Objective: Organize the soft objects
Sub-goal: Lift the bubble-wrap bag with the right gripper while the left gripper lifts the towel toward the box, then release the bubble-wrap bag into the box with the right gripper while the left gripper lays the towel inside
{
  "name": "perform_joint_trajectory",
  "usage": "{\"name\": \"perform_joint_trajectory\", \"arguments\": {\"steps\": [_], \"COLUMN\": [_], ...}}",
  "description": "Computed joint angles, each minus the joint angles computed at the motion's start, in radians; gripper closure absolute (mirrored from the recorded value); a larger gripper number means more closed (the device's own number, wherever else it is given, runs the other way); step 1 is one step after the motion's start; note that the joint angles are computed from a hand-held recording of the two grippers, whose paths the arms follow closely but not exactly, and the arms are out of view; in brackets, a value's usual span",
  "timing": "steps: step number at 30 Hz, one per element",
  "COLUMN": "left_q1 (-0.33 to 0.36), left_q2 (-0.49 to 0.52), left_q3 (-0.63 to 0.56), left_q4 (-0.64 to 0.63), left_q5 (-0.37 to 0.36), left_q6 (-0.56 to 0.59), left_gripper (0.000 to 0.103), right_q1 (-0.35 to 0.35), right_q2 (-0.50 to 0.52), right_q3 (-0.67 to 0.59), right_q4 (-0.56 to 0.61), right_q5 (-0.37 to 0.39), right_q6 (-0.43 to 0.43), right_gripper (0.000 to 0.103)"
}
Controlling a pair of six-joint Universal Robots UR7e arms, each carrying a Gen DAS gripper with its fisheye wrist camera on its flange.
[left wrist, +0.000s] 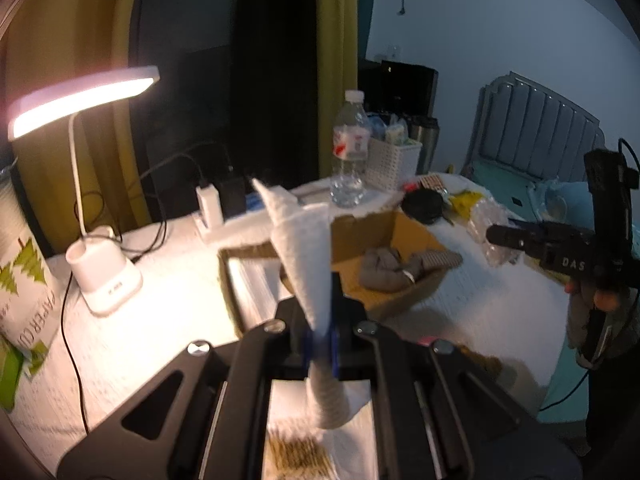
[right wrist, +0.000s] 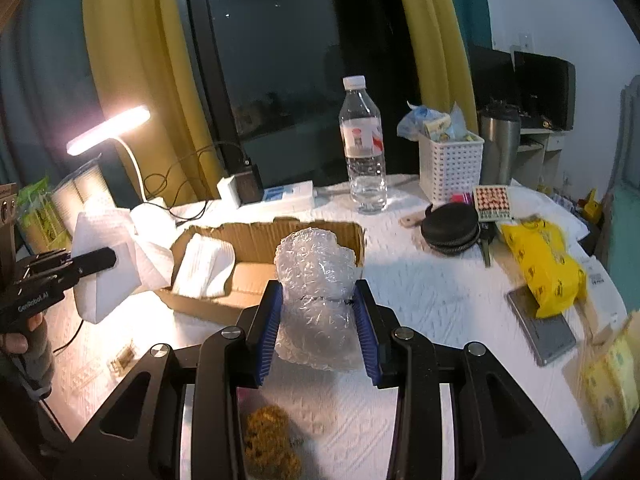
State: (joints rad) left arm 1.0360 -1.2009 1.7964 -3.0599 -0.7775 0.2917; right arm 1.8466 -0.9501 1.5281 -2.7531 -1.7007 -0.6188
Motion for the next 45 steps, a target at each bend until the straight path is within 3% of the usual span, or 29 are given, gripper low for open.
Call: {"name": "perform_joint_trajectory", "arguments": {"steps": [6,18,21,24,27,45], "left_q1": [0.047,0.155,0.156,0.151,0.145,0.069], "left_q2": [0.067,0.157,0.168,0.172,0.163,0.078], "left_q3": [-0.072,-0.193,-0.200,-0.202,-0.190,-0.067], "left_q4": [-0.067,0.104,0.108,0.107,0.096,0.038], "left_q5": [-0.018,-0.086,-0.079,-0.062,-0.065,-0.047], "left_q6": [0.060,-0.051,-0.053,-0.053,-0.047,-0.007], "left_gripper": [0.097,0.094,0.080,0.069,0.030,0.028], "right_q1": [0.004,-0.008,-0.012,-0.015,-0.015,-0.007], "right_q2": [0.059,0.219,0.254,0.266,0.257,0.072], "right_q3": [-0.073,-0.256,-0.295,-0.310,-0.298,-0.049], "right_q4": [0.021,0.085,0.092,0.092,0.082,0.003], "right_q5": [0.006,-0.025,-0.037,-0.038,-0.037,-0.019], "right_q6": [-0.004,0.030,0.037,0.051,0.053,0.043], "right_gripper": [0.065,0.065,0.063,0.049,0.048,0.048]}}
